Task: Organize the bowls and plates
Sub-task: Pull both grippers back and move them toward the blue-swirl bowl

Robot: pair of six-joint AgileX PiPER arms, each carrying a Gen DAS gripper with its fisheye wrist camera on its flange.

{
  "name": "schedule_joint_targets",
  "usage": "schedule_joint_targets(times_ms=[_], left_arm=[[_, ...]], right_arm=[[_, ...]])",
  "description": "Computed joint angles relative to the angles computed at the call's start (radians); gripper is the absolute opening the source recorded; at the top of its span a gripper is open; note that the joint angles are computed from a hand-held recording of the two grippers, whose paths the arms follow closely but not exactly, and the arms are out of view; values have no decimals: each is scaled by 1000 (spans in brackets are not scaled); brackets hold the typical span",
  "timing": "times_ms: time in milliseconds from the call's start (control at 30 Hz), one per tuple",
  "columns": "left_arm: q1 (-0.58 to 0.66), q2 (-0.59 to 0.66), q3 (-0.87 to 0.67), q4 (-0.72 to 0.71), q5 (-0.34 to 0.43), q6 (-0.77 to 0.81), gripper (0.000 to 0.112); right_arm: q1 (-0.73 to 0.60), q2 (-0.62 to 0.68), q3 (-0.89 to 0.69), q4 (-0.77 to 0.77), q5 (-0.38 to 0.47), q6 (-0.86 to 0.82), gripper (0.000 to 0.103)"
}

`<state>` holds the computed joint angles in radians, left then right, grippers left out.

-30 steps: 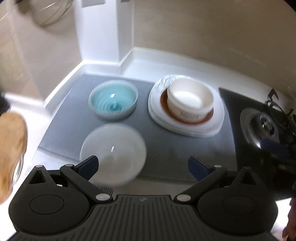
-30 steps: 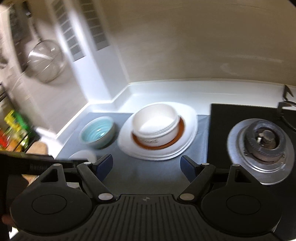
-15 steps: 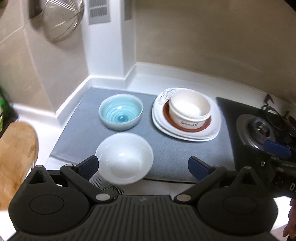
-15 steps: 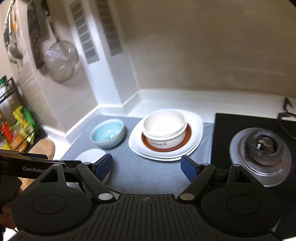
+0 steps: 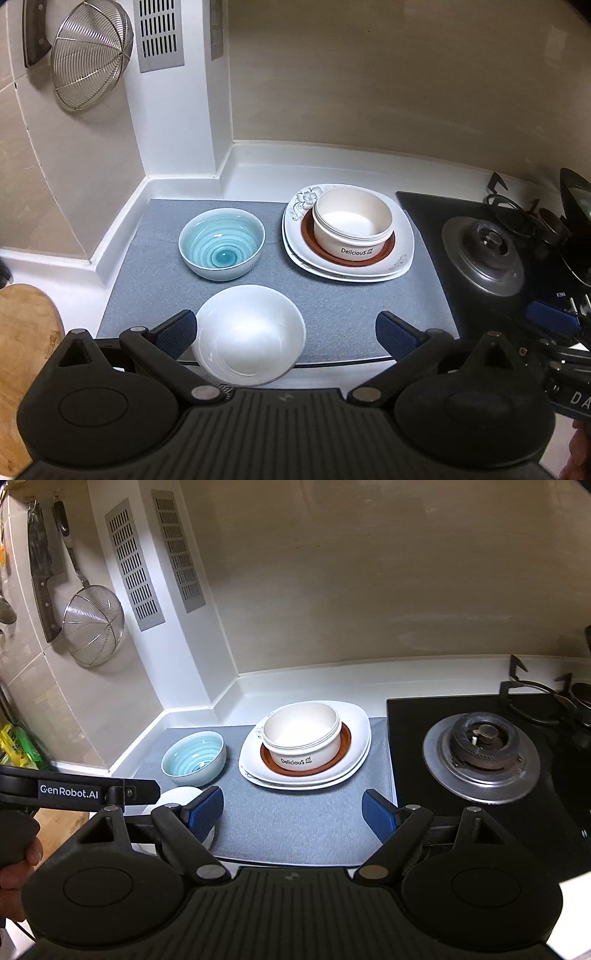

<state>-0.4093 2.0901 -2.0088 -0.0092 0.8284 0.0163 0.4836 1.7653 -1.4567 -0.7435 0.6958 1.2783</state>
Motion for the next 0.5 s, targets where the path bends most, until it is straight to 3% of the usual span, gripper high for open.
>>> schedule_joint_targets(times_ms=[233,500], left_arm=[[76,-33,60,-117,-30,131,103],[165,-58,119,-200,-52,206,103]], right_arm=[[87,40,-76,-60,135,99,84],[134,111,-199,-39,199,81,84]])
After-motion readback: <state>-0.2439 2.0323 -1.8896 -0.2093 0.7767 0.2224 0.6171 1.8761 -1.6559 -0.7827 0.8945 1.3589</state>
